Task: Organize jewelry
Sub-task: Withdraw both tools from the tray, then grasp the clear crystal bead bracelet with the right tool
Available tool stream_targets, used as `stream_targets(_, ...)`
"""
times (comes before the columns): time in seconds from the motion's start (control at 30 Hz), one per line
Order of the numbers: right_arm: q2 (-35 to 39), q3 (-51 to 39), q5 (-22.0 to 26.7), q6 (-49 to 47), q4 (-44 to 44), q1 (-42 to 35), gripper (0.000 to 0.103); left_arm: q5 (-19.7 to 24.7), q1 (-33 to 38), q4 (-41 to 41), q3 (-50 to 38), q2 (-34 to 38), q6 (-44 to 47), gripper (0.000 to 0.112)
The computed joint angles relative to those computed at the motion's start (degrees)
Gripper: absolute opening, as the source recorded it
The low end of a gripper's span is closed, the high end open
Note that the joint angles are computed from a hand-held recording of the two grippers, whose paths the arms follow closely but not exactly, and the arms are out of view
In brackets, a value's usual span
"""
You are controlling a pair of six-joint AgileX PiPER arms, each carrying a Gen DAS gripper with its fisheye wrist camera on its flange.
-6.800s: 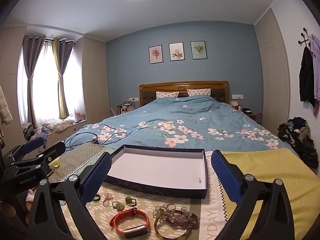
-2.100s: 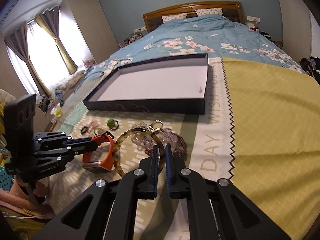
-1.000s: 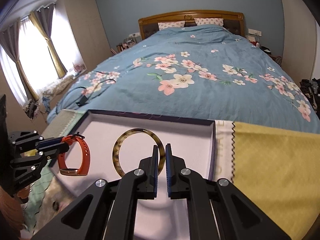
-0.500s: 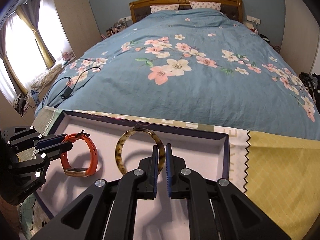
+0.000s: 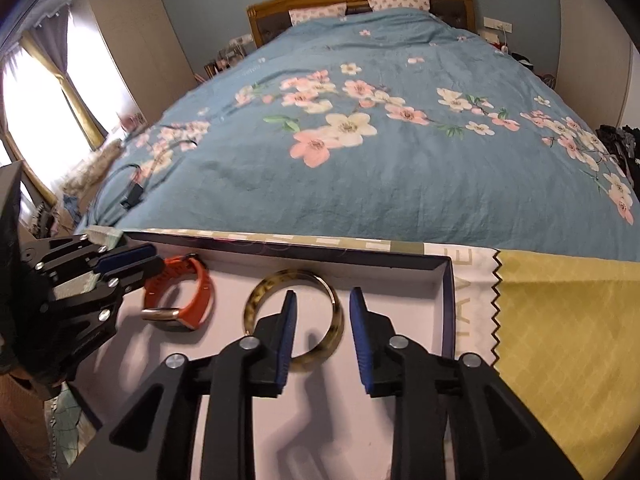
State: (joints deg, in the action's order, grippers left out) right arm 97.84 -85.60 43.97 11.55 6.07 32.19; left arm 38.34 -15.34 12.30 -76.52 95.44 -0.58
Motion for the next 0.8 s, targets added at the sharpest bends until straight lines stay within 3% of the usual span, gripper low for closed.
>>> stream_targets(0.1, -6.09, 6.18, -4.14, -3.76, 2.94, -0.14, 0.035, -2.45, 0.92, -1.86, 2.83, -3.56, -1.06, 0.016)
stream_targets(0.2, -13.48, 12.29, -5.98, -10.71, 8.4, -0.44, 0.046, -4.84, 1.88, -3.91, 7.66, -9.39, -1.86, 0.028)
stream_targets(0.37, -25.26, 21.76, -4.82, -15.56, 9.43, 1.7, 0.048, -6.26, 1.33, -6.92, 16.87, -21.61, -1.91, 0.039)
stream_targets(0.57, -33.94, 30.97, -3.15, -6.81, -1.45, 10.71, 0.048, -4.15, -2.14, -8.14, 26.61, -35.46, -5.55, 0.044)
stream_targets(0.7, -35.29, 34.07, -1.69, 2.13, -11.46, 20.01, 0.036, -1.55, -9.79, 1.45, 32.01, -42.19, -18.31, 0.045)
stream_targets(0.8, -34.65, 34.79, -0.26, 7.7, -17.93, 25.19, 0.034, 0.71, -15.06, 5.55, 34.76, -45.64, -25.99, 0.046)
